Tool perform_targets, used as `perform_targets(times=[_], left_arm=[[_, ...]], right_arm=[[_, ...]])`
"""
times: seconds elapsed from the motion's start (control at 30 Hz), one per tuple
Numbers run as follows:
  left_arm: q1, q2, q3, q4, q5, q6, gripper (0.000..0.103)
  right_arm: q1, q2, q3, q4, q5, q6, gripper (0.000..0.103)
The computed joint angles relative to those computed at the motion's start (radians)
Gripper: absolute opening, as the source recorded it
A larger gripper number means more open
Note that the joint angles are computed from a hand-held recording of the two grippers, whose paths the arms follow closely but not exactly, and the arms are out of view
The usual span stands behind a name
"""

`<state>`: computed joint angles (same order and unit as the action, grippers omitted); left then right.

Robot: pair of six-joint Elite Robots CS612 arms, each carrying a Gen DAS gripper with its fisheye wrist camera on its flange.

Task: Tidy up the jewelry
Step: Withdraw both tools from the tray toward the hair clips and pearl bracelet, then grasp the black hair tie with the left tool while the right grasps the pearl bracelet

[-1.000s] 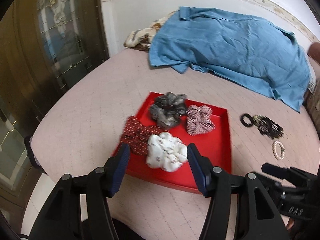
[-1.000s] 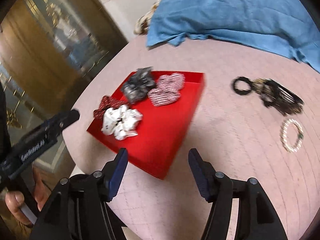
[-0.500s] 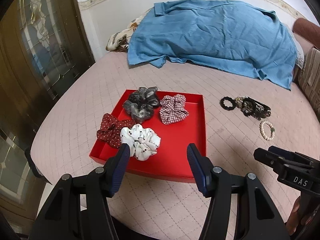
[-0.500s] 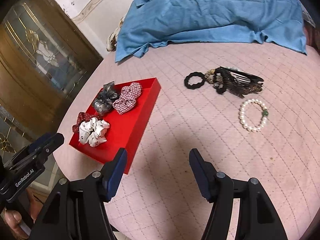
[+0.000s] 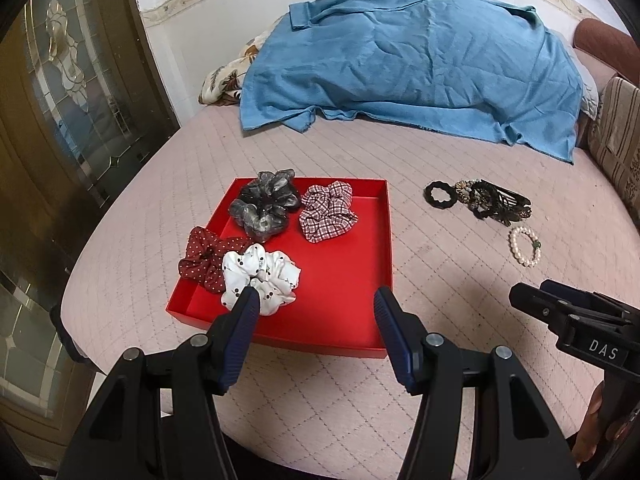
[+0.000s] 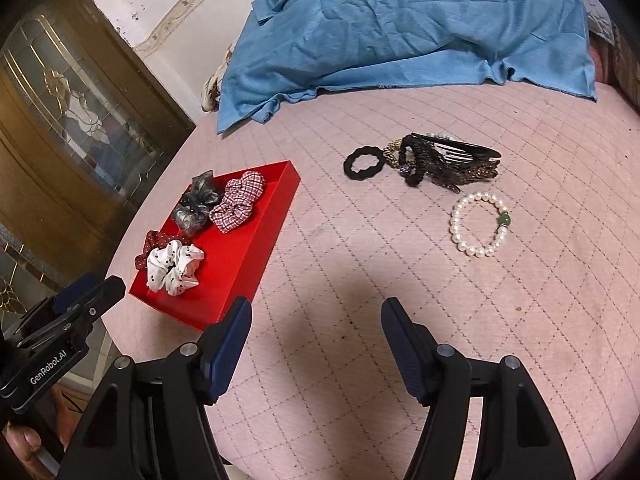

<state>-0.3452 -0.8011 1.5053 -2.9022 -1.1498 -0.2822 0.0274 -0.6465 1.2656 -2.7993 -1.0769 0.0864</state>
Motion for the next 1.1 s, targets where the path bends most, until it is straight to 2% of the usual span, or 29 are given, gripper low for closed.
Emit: perform_targets(times=[0.17,0.3,0.5,0.67,0.9,1.1], left_arm=[[0.0,0.002,-0.001,-0.009,-0.005,0.001,0.059],[0.0,0.01,-0.008,-0.021,-0.016,0.006,0.059],[0.004,0.043,-0.059,0.034,-0.083,0.012,0.059],[0.003,0.078,-0.117,0.06,-0.141,0.026,0.059],[0.014,0.151,-0.258,0.105,-0.301,0.017,0.059],[0.029,0.263,-0.455,0.18,-0.467,-0.02,0.058]], right_arm=[[-0.012,-0.001,0.009,-0.011,-0.012,0.002,0.072],[-0.035,-0.005,0.026,-0.033,-0.065,0.016,0.072],[-0.073,0.005,0.022,-0.029,-0.116,0.072,0.072],[-0.084,0.023,-0.006,-0.022,-0.136,0.077,0.072],[-0.083,0.07,-0.072,0.02,-0.137,0.062,0.072],[-0.08,0.117,-0.145,0.049,-0.126,0.054,0.072]])
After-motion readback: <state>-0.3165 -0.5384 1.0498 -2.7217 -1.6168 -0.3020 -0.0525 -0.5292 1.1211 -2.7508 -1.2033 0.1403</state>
